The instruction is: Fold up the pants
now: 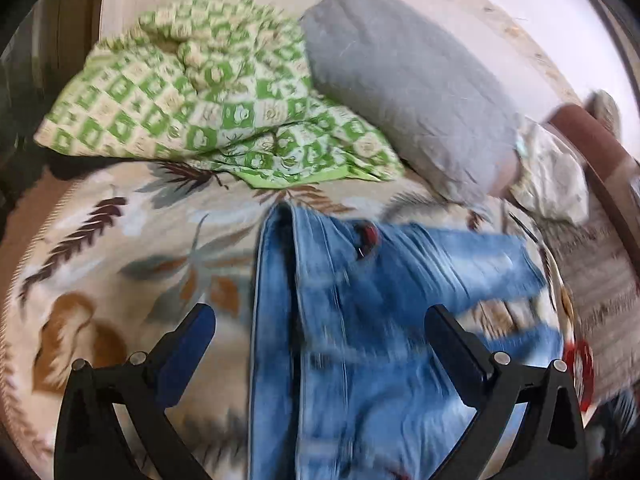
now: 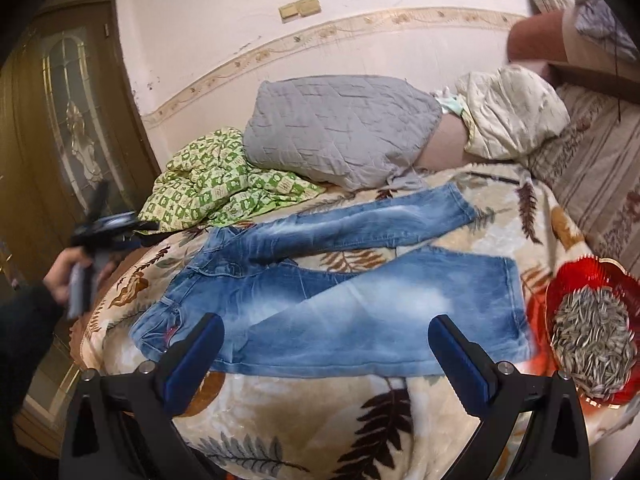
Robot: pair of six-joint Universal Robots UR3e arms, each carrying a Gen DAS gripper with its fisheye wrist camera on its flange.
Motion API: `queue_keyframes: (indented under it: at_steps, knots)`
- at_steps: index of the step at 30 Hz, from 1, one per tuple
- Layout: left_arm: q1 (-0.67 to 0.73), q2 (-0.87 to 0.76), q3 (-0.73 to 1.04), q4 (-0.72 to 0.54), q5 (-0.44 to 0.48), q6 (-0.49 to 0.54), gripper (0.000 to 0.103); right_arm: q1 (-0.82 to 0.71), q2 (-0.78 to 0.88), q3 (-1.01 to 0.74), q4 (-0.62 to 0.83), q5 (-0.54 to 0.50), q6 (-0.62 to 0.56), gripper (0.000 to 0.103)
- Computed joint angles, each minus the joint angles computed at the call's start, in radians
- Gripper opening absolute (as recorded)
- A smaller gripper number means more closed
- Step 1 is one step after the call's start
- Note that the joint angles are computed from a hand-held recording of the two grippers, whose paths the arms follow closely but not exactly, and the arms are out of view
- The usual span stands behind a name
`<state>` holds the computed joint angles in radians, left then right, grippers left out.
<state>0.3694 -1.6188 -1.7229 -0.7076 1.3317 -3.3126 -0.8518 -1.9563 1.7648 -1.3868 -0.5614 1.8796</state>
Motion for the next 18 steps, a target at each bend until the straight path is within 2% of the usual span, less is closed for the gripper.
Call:
queue_keyframes:
  at_steps: [3,6,8,10,11,12,13,14,15,18]
  knots:
    - [0.019,-0.215,0.196,-0.043,-0.061,-0.040,0.103,0.034,0.028,0.000,-0.092,-0.015,0.072,0.103]
    - [0.004,-0.408,0.408,-0.107,-0.024,-0.064,0.103,0.073,0.070,0.007,-0.223,-0.037,0.166,0.103]
    - [0.009,-0.501,0.510,-0.160,-0.057,-0.065,0.102,0.101,0.106,0.007,-0.311,-0.056,0.239,0.103]
    - [0.014,-0.563,0.568,-0.178,-0.105,-0.061,0.082,0.131,0.151,-0.003,-0.379,-0.076,0.301,0.103]
    - [0.012,-0.594,0.599,-0.191,-0.126,-0.055,0.077,0.143,0.168,-0.003,-0.412,-0.084,0.327,0.103]
    - [0.003,-0.628,0.645,-0.228,-0.125,-0.053,0.058,0.158,0.190,-0.006,-0.448,-0.095,0.359,0.103]
    - [-0.010,-0.666,0.705,-0.282,-0.113,-0.044,0.031,0.171,0.208,-0.011,-0.472,-0.103,0.381,0.103]
    - [-0.029,-0.709,0.781,-0.357,-0.085,-0.024,0.022,0.179,0.220,-0.016,-0.484,-0.107,0.394,0.103]
    - [-0.043,-0.733,0.816,-0.386,-0.064,-0.011,0.019,0.185,0.231,-0.018,-0.489,-0.106,0.400,0.103]
    - [-0.046,-0.695,0.734,-0.280,-0.055,-0.002,0.013,0.203,0.248,-0.011,-0.534,-0.119,0.419,0.103]
